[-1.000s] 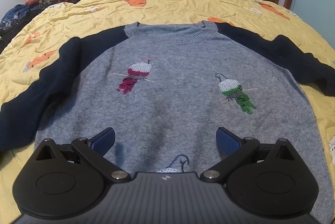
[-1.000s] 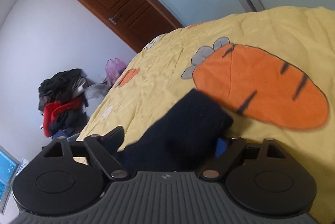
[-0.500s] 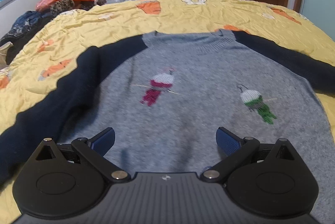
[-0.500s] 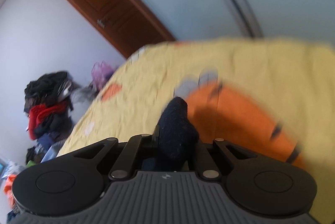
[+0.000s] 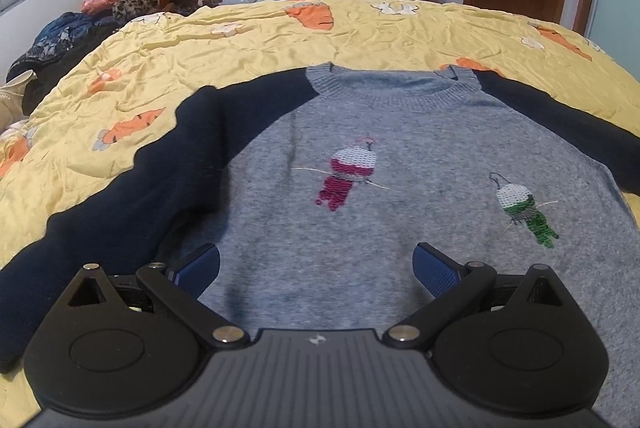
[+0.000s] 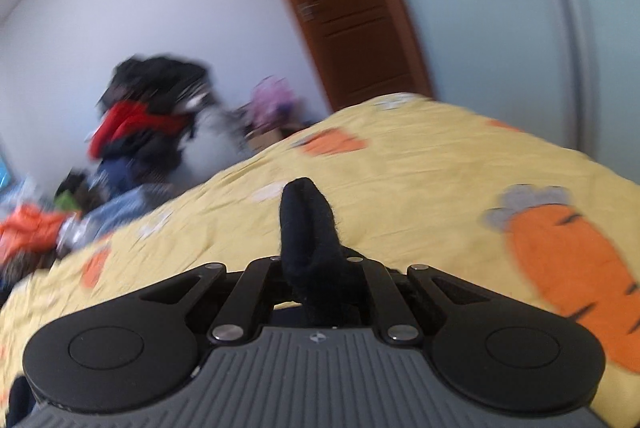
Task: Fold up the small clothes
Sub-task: 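Fold the held sleeve across the sweater body with the right tool, then release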
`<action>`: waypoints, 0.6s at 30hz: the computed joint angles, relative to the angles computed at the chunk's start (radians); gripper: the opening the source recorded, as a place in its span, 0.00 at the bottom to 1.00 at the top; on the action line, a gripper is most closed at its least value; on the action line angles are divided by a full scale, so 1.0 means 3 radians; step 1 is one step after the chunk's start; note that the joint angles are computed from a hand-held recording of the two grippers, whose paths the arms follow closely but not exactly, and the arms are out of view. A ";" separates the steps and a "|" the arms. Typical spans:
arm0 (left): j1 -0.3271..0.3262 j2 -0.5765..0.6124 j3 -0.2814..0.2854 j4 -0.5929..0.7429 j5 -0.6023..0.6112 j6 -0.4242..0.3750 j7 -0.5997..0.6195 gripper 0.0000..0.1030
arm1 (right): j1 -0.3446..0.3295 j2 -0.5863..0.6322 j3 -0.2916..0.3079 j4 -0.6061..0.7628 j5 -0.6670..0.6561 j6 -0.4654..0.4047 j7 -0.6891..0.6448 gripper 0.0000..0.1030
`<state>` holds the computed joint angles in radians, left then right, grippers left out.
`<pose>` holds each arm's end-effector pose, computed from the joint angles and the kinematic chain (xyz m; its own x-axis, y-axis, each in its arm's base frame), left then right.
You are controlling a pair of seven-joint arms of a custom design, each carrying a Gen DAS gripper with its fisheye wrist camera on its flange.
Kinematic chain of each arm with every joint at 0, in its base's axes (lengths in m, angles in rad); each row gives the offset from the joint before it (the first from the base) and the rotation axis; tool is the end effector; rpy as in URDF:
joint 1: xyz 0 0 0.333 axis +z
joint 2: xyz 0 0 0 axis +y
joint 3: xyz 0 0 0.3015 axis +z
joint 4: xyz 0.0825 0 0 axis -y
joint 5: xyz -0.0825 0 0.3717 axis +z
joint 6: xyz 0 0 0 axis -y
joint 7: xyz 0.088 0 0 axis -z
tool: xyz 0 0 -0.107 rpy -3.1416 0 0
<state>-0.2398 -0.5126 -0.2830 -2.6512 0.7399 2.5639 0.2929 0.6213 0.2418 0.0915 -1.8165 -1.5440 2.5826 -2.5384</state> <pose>0.3471 -0.2115 0.4320 0.2260 -0.9722 -0.0608 -0.7322 -0.1284 -0.6689 0.4758 0.4295 0.4418 -0.0599 -0.9426 -0.3285 -0.4256 0.3218 -0.8458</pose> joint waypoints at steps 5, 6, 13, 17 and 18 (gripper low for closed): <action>0.0008 -0.0111 0.0063 -0.0103 -0.0047 0.0028 0.0030 1.00 | 0.0183 0.0395 0.0051 0.0574 0.0318 0.0053 -0.0603 0.15; 0.0011 -0.0131 0.0070 -0.0120 -0.0058 0.0033 0.0041 1.00 | 0.0236 0.0470 0.0051 0.0683 0.0416 0.0043 -0.0720 0.15; 0.0049 -0.0286 0.0112 -0.0235 -0.0112 0.0070 0.0100 1.00 | 0.0518 0.1053 -0.0011 0.1451 0.0945 0.0041 -0.1431 0.15; 0.0065 -0.0344 0.0142 -0.0291 -0.0167 0.0092 0.0141 1.00 | 0.0633 0.1289 -0.0065 0.1780 0.1213 0.0040 -0.1745 0.15; 0.0071 -0.0358 0.0143 -0.0302 -0.0175 0.0094 0.0147 1.00 | 0.0662 0.1344 -0.0079 0.1861 0.1281 0.0033 -0.1813 0.15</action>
<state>-0.2184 -0.6199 -0.2402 -2.7418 0.6872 2.5920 0.3371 0.8198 0.6449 0.0678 -1.2583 -1.1597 2.5923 -3.0823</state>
